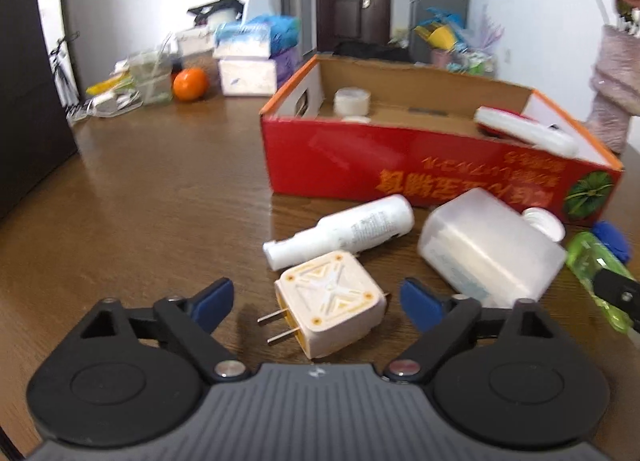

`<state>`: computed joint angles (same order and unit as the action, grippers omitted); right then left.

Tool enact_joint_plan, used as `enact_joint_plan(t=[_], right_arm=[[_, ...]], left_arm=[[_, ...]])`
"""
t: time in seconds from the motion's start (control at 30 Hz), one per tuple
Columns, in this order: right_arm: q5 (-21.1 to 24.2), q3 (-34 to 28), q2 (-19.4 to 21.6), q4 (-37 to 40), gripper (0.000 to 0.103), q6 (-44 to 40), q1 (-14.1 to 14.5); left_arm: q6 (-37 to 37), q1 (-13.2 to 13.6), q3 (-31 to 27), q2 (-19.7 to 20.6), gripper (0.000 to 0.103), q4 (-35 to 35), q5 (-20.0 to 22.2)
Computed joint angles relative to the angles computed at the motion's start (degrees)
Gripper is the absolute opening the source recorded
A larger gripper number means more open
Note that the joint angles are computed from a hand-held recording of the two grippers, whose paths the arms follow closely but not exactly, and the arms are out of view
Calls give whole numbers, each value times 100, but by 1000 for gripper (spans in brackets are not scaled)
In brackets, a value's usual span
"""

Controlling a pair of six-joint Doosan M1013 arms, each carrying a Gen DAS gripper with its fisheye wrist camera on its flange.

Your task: Organize rigid objects

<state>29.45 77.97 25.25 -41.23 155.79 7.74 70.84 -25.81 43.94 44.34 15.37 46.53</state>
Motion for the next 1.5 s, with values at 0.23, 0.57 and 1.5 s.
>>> enact_joint_plan(t=[0.23,0.57,1.5], right_arm=[[-11,-3,8,64,30,-54,-4],[-26,43,-30,-10,30,-10,23],[728,-430,214,923,30,-1310,48]], left_arm=[[375,123,148,-87,61,-701,-217],[903,209,590,-349,61,-1179,-578],[1385,291,607,-449,61,-1549,-591]])
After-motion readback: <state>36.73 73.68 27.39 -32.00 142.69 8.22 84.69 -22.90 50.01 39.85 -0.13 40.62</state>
